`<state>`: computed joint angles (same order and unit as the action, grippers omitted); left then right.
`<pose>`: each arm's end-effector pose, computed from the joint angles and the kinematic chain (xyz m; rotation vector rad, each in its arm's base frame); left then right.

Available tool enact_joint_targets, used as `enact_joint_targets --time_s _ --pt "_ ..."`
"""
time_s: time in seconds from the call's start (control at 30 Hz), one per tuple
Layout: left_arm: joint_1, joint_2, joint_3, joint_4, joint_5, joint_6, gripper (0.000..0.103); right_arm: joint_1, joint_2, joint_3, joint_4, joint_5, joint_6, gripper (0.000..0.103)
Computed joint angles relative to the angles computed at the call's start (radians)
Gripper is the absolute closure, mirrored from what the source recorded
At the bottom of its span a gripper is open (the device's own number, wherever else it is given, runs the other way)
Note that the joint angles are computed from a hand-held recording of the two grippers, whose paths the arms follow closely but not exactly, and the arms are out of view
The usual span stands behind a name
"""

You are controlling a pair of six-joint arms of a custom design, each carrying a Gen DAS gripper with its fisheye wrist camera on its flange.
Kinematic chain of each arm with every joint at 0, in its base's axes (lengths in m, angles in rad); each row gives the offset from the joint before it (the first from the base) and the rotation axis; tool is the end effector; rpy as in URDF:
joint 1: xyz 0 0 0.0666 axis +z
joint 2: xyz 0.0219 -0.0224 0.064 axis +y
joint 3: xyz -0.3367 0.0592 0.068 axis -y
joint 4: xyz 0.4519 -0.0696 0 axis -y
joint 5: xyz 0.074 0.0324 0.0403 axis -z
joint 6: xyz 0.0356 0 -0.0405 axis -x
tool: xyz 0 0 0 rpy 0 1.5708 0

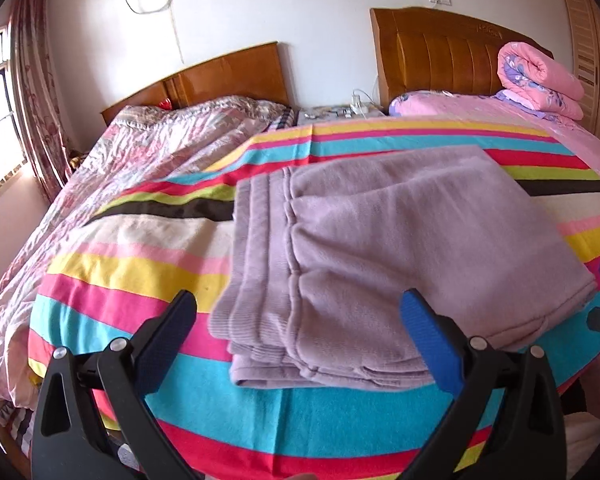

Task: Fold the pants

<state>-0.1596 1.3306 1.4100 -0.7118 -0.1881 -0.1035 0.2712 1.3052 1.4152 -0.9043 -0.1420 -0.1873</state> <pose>0.5402 -0.0806 0.4451 0.1837 2.1881 0.1756 0.5043 0.1450 0.4449 -0.1696 2.3832 0.3874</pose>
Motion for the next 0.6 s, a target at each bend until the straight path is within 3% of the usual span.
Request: enact_joint_targets --time_s 0.1,0.27,0.33,0.43,0.6 --pt "-0.016 -0.104 -0.072 0.121 -0.022 -0.035 0.001 -0.001 -0.125 -0.087 0.120 0.036 -0.013 0.004" --pt "-0.079 -0.161 -0.113 0.146 -0.146 0.062 0.001 0.041 -0.232 -0.172 0.277 0.152 0.032 0.004" --pt "-0.091 -0.170 -0.124 0.114 -0.109 0.119 0.001 0.061 -0.254 -0.195 0.319 0.176 0.041 0.004" --pt "-0.106 -0.160 -0.114 0.039 -0.072 0.164 0.001 0.077 -0.251 -0.189 0.310 0.167 0.036 0.004" --pt "-0.133 -0.173 -0.141 0.054 -0.090 0.139 0.001 0.109 -0.233 -0.179 0.280 0.175 0.057 0.004"
